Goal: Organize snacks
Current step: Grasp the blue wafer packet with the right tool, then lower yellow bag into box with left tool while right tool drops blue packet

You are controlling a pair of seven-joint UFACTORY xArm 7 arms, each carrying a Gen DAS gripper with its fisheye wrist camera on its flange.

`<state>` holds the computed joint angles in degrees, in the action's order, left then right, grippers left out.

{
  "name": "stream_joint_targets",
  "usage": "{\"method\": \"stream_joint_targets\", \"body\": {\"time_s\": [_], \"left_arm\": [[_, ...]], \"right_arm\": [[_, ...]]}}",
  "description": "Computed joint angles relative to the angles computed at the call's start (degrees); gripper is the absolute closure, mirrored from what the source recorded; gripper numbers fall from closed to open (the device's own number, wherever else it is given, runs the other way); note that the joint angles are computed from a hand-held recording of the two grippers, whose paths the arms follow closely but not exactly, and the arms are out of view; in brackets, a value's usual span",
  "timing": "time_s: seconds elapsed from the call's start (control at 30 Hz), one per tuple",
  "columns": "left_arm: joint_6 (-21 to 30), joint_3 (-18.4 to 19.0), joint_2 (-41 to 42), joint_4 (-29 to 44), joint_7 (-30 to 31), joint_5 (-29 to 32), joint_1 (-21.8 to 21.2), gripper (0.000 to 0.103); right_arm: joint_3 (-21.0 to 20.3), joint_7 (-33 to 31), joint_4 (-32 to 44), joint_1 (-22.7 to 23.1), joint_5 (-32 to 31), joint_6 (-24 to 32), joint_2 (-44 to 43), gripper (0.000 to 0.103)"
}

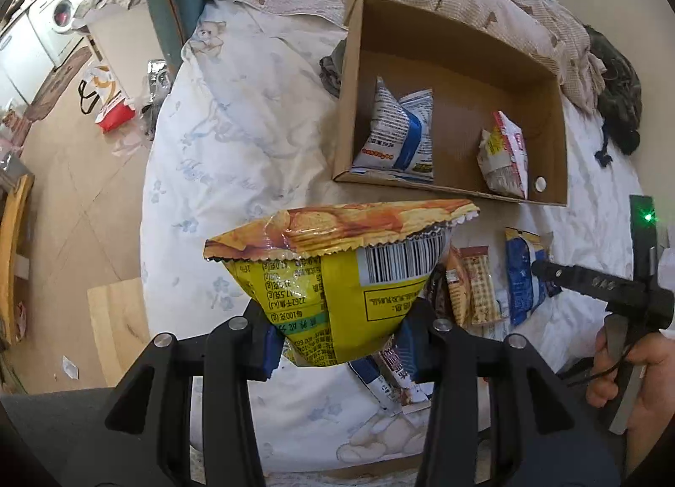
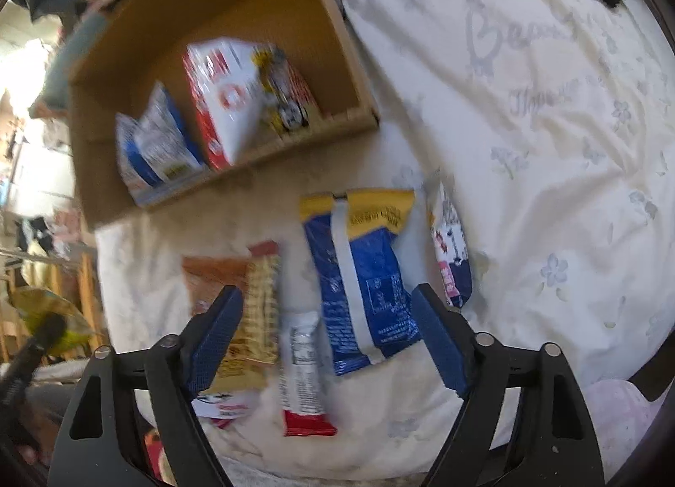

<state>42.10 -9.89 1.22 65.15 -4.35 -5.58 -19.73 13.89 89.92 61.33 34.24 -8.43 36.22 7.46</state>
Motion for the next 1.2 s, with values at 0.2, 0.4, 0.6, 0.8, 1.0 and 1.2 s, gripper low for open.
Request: {"method": "stream_joint_targets", "body": {"time_s": [0.2, 0.4, 0.6, 0.8, 1.0, 1.2], "left_arm": [[1.8, 0.2, 1.5, 1.6, -0.5, -2.8, 0.4, 0.064], [0.9, 0.0, 2.4, 2.3, -1.2, -1.5, 0.1, 0.063], [0.6, 0.2, 2.9, 2.5, -3.3, 0.8, 0.0, 0.063], [0.5, 0.3, 3.7, 2.5, -4.7, 3.9, -0.3, 0.063], [0.0, 0.5, 3.7, 1.7, -6.0, 5.7, -0.3, 0.063], [-1.4, 0.4, 2.4, 0.4, -6.0, 4.5, 0.1, 0.064]], "right_arm": [[-0.3, -5.5, 6.7, 0.2, 1.4, 8.9, 6.1, 0.025], [-1.2, -10.5, 12.3, 0.6, 3.5, 14.1, 11.6, 0.038], [-2.4, -12.1, 16.4, 2.7, 1.0, 17.7, 13.9, 0.067], [-2.3, -8.4, 11.5, 3.7, -0.4, 11.1, 9.1, 0.075], [-1.4, -3.8, 7.2, 4.7, -4.5, 5.2, 3.7, 0.075], [-0.3, -4.9, 7.7, 5.1, -9.7, -1.9, 2.5, 0.075]]}}
